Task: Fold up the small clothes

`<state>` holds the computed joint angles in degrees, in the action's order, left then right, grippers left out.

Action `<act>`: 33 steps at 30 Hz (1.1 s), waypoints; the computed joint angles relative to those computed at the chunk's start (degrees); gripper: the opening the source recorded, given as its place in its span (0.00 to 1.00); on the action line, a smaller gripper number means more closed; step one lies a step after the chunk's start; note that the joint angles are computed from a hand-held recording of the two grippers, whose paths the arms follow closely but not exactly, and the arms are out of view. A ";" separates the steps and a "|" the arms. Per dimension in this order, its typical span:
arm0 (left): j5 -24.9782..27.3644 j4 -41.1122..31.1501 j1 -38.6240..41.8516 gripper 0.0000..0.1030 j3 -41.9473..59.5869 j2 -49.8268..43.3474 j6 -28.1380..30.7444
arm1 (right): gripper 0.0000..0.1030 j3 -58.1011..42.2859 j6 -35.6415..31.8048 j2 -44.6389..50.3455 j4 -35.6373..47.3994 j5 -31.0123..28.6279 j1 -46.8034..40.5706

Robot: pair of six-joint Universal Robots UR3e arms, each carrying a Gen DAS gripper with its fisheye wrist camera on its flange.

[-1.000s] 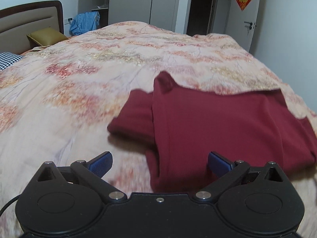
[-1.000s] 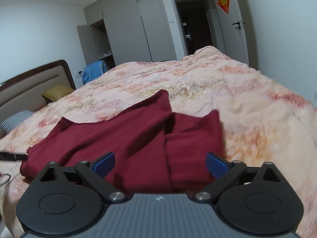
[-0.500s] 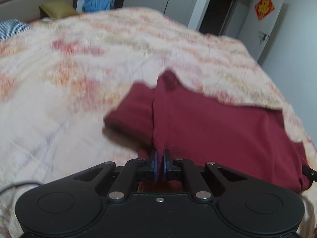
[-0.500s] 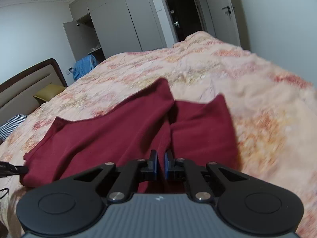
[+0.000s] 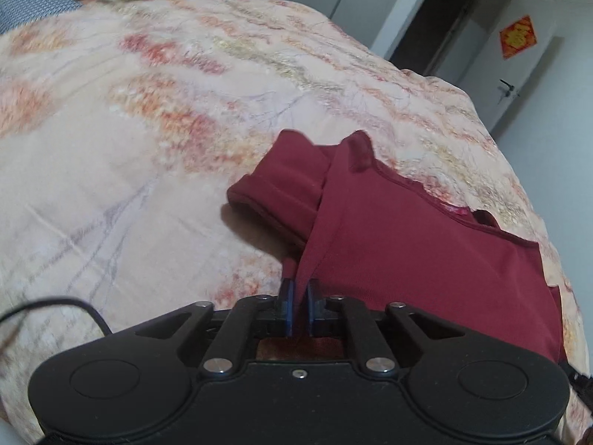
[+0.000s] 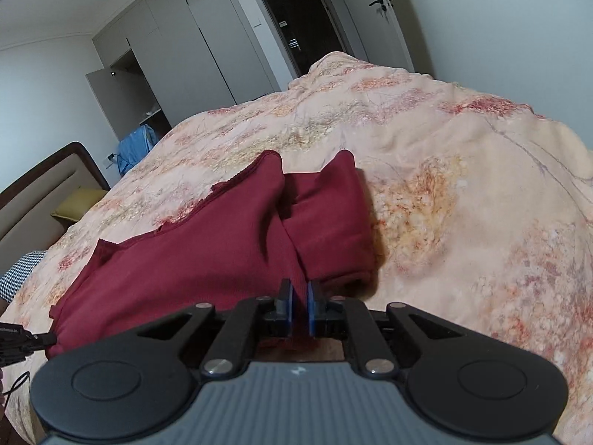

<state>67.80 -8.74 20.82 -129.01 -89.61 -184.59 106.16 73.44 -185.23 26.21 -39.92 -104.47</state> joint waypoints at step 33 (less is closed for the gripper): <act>28.25 -4.64 -23.66 0.41 59.75 -45.66 29.46 | 0.78 -58.35 -48.16 14.84 63.29 -26.05 -32.66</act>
<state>96.04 -13.39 -2.84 -69.26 -135.27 -155.13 47.81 25.29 -170.39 89.50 -65.97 -137.13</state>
